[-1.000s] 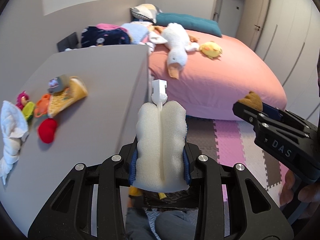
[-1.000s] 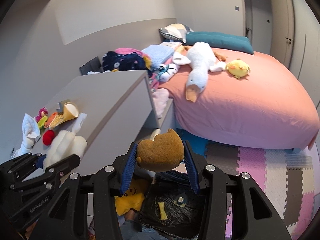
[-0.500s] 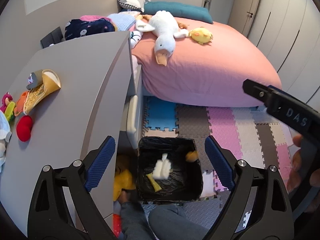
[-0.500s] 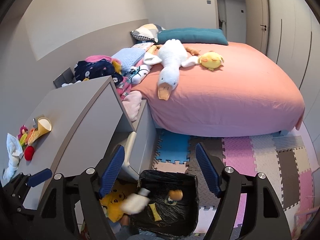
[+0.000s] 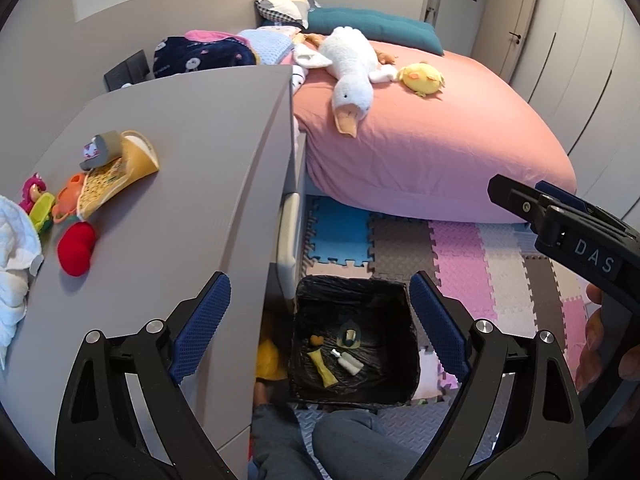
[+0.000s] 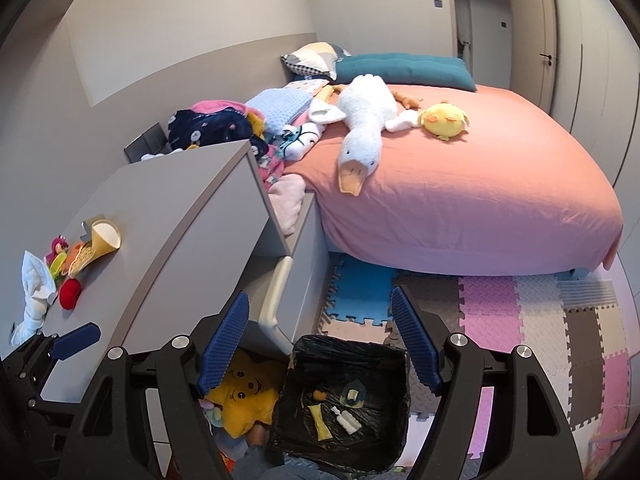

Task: Collect trash
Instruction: 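Open both tools to drop the sponge and bear into the bin, then move both open tools back to the table toward the red heart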

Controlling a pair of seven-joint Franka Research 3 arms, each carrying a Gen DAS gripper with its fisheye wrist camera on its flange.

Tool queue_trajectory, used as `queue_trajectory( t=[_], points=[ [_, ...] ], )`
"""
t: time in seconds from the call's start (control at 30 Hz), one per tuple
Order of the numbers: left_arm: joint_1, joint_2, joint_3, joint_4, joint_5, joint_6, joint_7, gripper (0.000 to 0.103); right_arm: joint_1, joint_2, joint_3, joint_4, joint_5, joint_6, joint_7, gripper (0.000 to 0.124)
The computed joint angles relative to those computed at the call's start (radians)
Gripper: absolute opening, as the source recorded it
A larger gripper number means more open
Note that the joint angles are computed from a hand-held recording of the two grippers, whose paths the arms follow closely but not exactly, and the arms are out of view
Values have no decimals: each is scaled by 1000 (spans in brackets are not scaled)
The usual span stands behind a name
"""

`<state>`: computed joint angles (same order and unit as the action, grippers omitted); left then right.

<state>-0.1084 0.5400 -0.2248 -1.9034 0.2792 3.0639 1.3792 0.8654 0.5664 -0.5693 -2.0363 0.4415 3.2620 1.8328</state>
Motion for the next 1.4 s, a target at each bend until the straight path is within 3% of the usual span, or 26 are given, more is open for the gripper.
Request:
queue_trajectory(
  t=[0.33,0.67,0.9,1.17,1.4],
  points=[
    [-1,-28,45,-33,13,25,-39,88,-21,18,49,54,-25,-9,-12,74],
    [33,-52,77,-64,18,42,-79,88,-66,61,120,155,-82,-41,7,74],
    [83,-51,69,-74,9,63,-87,88,-103,101,173,243,-150,-74,30,74],
    [91,-27,114,-42,19,64,-114,88,-135,159,215,359,-217,-115,68,74],
    [116,4,119,-4,23,63,-118,88,-178,209,264,461,-272,-153,98,74]
  ],
)
